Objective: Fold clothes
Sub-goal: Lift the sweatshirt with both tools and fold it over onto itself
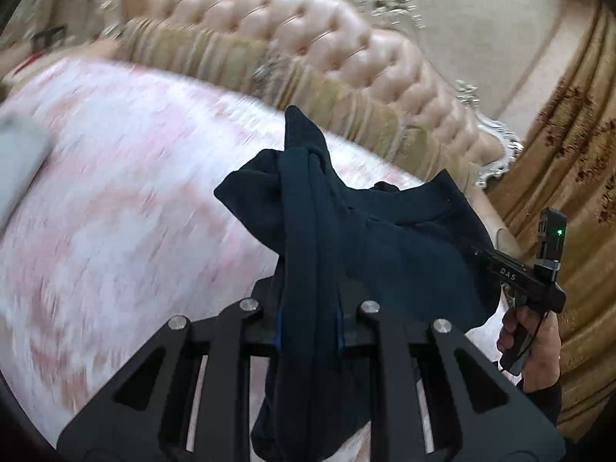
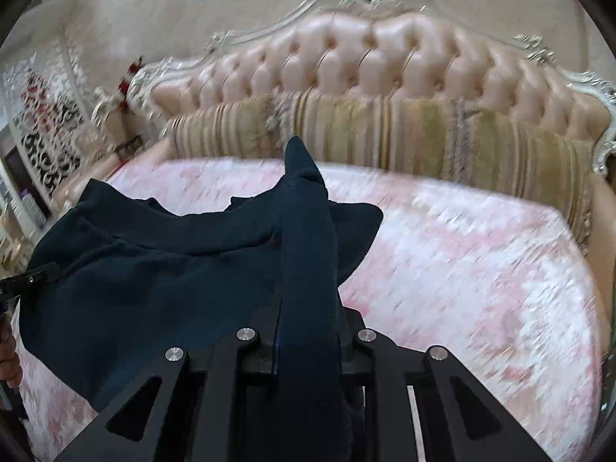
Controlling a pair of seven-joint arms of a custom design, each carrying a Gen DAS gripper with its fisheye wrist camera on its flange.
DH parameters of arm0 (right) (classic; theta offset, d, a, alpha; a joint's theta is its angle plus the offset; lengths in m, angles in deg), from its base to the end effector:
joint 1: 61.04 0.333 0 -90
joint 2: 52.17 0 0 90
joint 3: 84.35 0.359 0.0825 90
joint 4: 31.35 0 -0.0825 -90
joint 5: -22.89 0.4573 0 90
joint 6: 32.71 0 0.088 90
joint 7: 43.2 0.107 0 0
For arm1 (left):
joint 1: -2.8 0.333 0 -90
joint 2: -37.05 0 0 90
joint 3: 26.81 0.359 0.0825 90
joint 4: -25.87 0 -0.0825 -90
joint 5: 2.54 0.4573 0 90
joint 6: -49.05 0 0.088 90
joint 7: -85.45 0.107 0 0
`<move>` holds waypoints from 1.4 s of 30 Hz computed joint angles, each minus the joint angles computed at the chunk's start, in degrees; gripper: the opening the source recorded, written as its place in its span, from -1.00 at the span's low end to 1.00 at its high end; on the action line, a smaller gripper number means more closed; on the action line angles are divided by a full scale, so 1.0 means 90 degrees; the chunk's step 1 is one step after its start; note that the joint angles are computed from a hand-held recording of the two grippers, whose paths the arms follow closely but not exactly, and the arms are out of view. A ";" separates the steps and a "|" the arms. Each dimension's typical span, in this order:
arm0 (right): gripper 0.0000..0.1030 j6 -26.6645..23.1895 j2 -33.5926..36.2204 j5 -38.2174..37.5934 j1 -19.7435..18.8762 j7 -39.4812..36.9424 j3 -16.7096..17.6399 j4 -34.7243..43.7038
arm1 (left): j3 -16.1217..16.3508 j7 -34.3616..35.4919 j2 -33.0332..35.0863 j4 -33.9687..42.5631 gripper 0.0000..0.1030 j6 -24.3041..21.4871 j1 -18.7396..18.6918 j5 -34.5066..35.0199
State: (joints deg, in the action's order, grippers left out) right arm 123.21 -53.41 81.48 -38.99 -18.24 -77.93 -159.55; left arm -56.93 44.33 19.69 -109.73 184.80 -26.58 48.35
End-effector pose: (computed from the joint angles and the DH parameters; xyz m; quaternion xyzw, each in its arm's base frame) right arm 0.5493 0.2625 0.4196 -0.8561 0.3563 -0.0585 0.3697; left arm 0.2727 -0.4629 0.4639 -0.8163 0.4003 -0.3730 0.1851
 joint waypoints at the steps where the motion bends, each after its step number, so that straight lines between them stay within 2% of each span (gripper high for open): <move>1: -0.64 -0.0002 0.0055 -0.0139 0.0026 0.0101 0.0034 -0.0064 | -0.0026 -0.0162 -0.0002 -0.0104 -0.60 0.0036 -0.0046 -0.0116; 6: -0.65 0.0496 0.0292 -0.1071 0.0218 0.0895 0.0244 -0.0275 | -0.0159 -0.0784 -0.0145 -0.0506 -0.61 0.0176 -0.0242 -0.0339; 8: -0.65 0.0331 0.0193 -0.1052 0.0266 0.0978 0.0291 -0.0153 | -0.0167 -0.0500 -0.0302 -0.0475 -0.61 -0.0221 -0.0377 -0.0626; 13: -0.65 0.0550 0.0182 -0.2015 0.0706 0.1765 0.0569 0.0335 | -0.0339 -0.0037 -0.1387 -0.0617 -0.61 -0.1552 -0.0739 -0.1324; 20: -0.65 0.0424 0.1188 -0.3867 0.1697 0.3453 0.1020 0.1918 | -0.0497 0.0169 -0.3288 -0.1237 -0.61 -0.3758 -0.1423 -0.2787; 25: -0.65 -0.0025 0.2408 -0.5186 0.2708 0.4466 0.1077 0.3628 | -0.0720 -0.0267 -0.4310 -0.1551 -0.61 -0.5330 -0.1937 -0.3694; 31: -0.65 -0.0646 0.3688 -0.6076 0.3676 0.4738 0.0961 0.5438 | -0.0948 -0.1230 -0.4984 -0.1853 -0.61 -0.6568 -0.2420 -0.4524; 34: -0.65 -0.0890 0.4329 -0.6336 0.4072 0.4643 0.0888 0.6263 | -0.1055 -0.1803 -0.5004 -0.1980 -0.61 -0.6766 -0.2607 -0.4934; 36: -0.65 -0.1090 0.4782 -0.6480 0.4344 0.4673 0.0759 0.6803 | -0.1069 -0.2212 -0.5114 -0.2185 -0.61 -0.6671 -0.2828 -0.5175; 41: -0.65 -0.1185 0.5476 -0.6851 0.4723 0.4948 0.0324 0.7363 | -0.0642 -0.2394 -0.5034 -0.2770 -0.57 -0.6191 -0.3297 -0.5514; 42: -0.57 -0.1150 0.5571 -0.6817 0.4690 0.4954 0.0343 0.7416 | -0.0560 -0.2365 -0.5014 -0.2836 -0.51 -0.6127 -0.3361 -0.5560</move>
